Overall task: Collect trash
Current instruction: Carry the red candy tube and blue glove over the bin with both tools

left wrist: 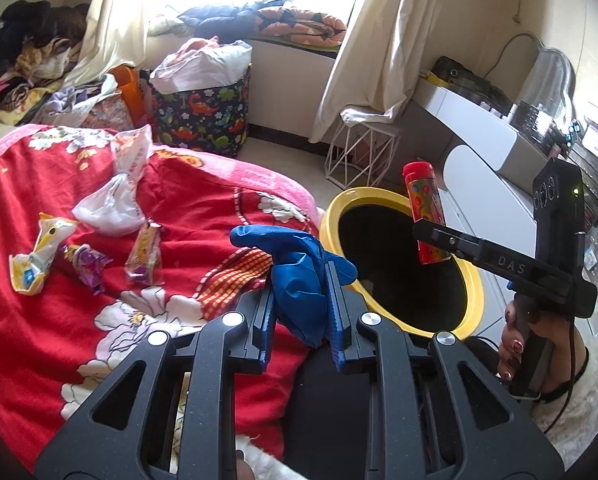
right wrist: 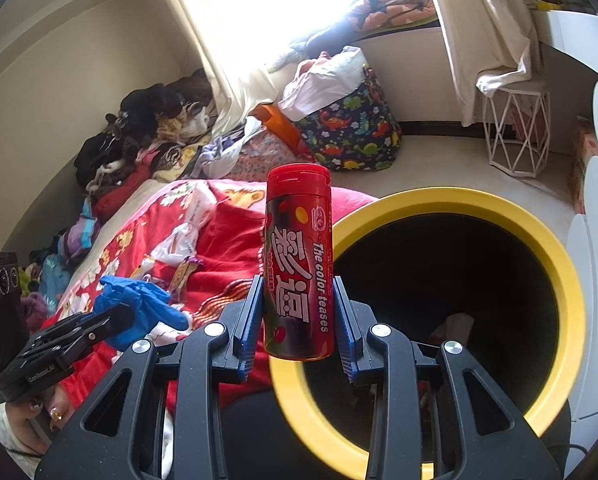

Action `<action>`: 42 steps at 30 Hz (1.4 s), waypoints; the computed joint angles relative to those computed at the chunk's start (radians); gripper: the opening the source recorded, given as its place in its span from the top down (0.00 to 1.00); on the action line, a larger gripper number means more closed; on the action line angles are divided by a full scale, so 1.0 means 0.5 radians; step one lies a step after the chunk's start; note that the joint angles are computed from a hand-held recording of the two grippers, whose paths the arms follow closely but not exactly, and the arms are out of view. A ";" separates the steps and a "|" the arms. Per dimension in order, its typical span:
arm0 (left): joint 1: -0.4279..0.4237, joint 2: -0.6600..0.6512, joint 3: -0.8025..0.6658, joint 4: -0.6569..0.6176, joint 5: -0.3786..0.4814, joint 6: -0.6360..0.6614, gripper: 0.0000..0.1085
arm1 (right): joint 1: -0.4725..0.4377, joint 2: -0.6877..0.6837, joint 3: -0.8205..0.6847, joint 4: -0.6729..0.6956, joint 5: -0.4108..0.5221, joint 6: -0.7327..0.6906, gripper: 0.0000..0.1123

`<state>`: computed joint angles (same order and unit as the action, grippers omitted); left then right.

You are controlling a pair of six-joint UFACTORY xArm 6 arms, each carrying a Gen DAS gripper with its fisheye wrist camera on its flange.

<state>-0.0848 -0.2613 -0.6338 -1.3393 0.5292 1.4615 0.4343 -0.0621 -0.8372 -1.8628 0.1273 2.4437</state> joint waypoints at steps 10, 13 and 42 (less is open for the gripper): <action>-0.117 -0.028 0.017 -0.020 -0.037 0.024 0.85 | -0.068 -0.152 0.163 0.028 0.051 -0.004 0.72; -0.151 -0.035 0.020 -0.021 -0.047 0.030 0.85 | -0.093 -0.182 0.193 0.020 0.050 0.013 0.72; -0.496 0.066 -0.006 -0.081 -0.182 0.106 0.85 | -0.243 -0.351 0.422 0.147 0.108 -0.038 0.72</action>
<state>-0.3328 -0.2284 -0.6370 -1.3797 0.4381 1.5145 0.3128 -0.2378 -0.6263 -1.7895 0.1811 2.4245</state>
